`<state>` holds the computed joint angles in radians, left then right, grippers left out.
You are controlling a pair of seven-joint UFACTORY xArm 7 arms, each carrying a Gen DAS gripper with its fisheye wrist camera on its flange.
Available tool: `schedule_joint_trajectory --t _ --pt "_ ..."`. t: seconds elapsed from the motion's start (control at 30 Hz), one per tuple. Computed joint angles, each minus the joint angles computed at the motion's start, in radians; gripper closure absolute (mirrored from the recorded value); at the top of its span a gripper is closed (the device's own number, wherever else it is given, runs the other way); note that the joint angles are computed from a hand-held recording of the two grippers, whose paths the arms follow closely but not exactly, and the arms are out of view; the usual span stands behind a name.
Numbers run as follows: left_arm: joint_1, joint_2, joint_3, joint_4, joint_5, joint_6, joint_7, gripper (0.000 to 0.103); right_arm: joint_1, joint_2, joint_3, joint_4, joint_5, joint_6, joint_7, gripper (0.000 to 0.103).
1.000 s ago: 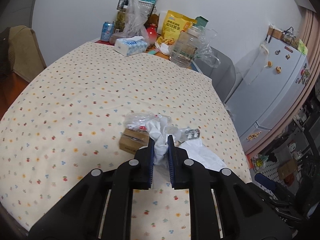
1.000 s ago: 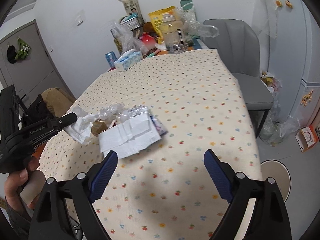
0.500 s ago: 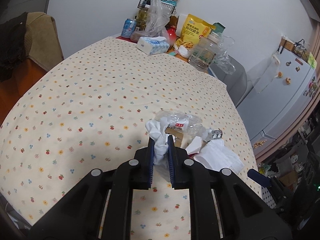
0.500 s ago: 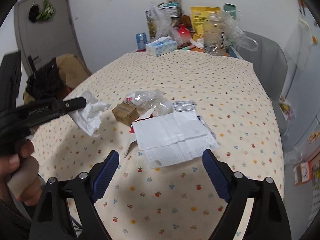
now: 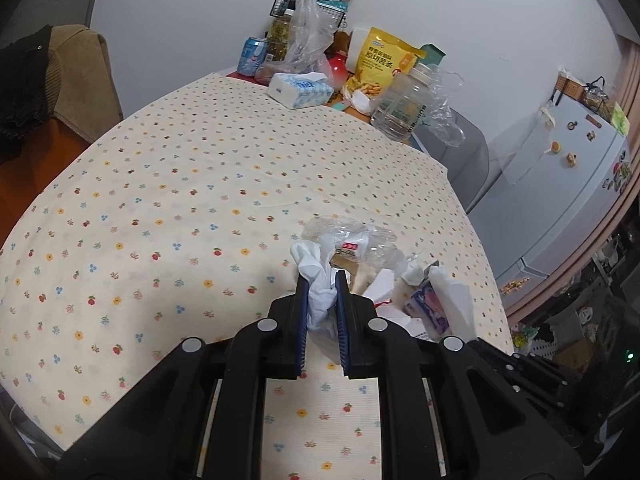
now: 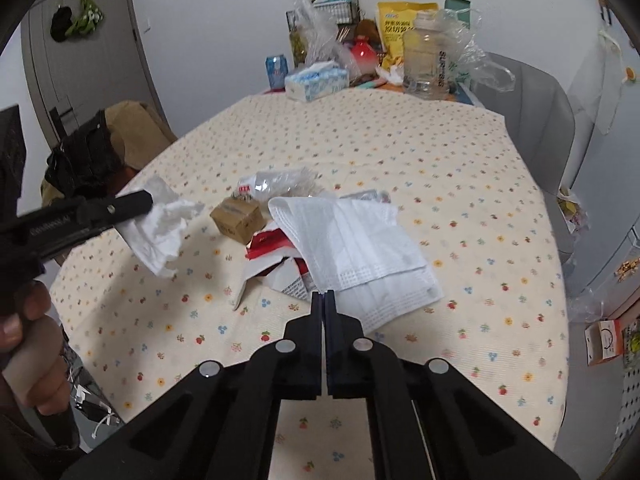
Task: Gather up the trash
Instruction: 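Grasp the white face mask with the right tool, then carry the tissue in the left tool while the right tool carries the mask to the bin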
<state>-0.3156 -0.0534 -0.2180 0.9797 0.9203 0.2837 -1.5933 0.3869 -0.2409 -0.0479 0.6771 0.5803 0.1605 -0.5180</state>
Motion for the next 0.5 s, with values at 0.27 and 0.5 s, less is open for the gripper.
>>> schedule_joint_trajectory --t 0.27,0.5 --pt "-0.058 0.060 -0.004 0.094 0.004 0.021 0.032 0.090 0.041 -0.163 -0.104 -0.057 0.092 0.036 -0.091 0.102" --pt "-0.137 0.137 0.018 0.198 -0.017 0.040 0.096 0.090 0.012 -0.257 -0.153 -0.101 0.056 0.035 -0.063 0.102"
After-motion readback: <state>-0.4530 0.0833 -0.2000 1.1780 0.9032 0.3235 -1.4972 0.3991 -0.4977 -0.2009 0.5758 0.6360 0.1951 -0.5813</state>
